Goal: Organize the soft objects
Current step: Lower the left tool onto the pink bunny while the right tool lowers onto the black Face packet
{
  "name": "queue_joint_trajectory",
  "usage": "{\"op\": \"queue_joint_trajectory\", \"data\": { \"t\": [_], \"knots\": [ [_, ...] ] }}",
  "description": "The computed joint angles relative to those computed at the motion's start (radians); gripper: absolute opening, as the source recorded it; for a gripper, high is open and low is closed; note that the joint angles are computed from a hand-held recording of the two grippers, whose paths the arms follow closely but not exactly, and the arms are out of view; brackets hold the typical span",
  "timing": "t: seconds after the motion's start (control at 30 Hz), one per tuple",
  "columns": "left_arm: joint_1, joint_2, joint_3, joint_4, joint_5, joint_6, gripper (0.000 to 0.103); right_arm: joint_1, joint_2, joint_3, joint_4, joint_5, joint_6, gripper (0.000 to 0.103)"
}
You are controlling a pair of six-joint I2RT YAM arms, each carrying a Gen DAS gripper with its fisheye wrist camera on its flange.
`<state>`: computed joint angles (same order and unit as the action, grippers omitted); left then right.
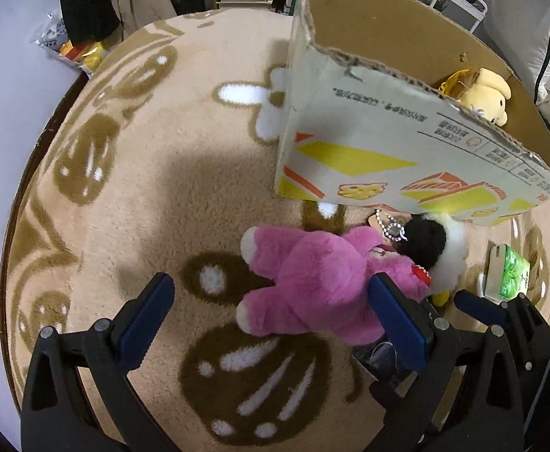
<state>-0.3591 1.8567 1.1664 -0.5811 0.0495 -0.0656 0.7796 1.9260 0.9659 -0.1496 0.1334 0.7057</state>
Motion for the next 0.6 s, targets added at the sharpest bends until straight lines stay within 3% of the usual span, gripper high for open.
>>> {"op": "queue_joint_trajectory", "data": {
  "t": [0.33, 0.47, 0.6],
  "knots": [
    [0.082, 0.095, 0.061, -0.007, 0.166, -0.059, 0.101, 0.003, 0.022, 0.015, 0.012, -0.024, -0.028, 0.103],
    [0.1, 0.118, 0.063, 0.008, 0.205, -0.075, 0.101, 0.012, 0.058, 0.06, -0.036, -0.004, -0.052, 0.093],
    [0.091, 0.11, 0.041, 0.045, 0.201, -0.08, 0.097, 0.018, 0.079, 0.087, -0.065, 0.015, -0.062, 0.09]
  ]
}}
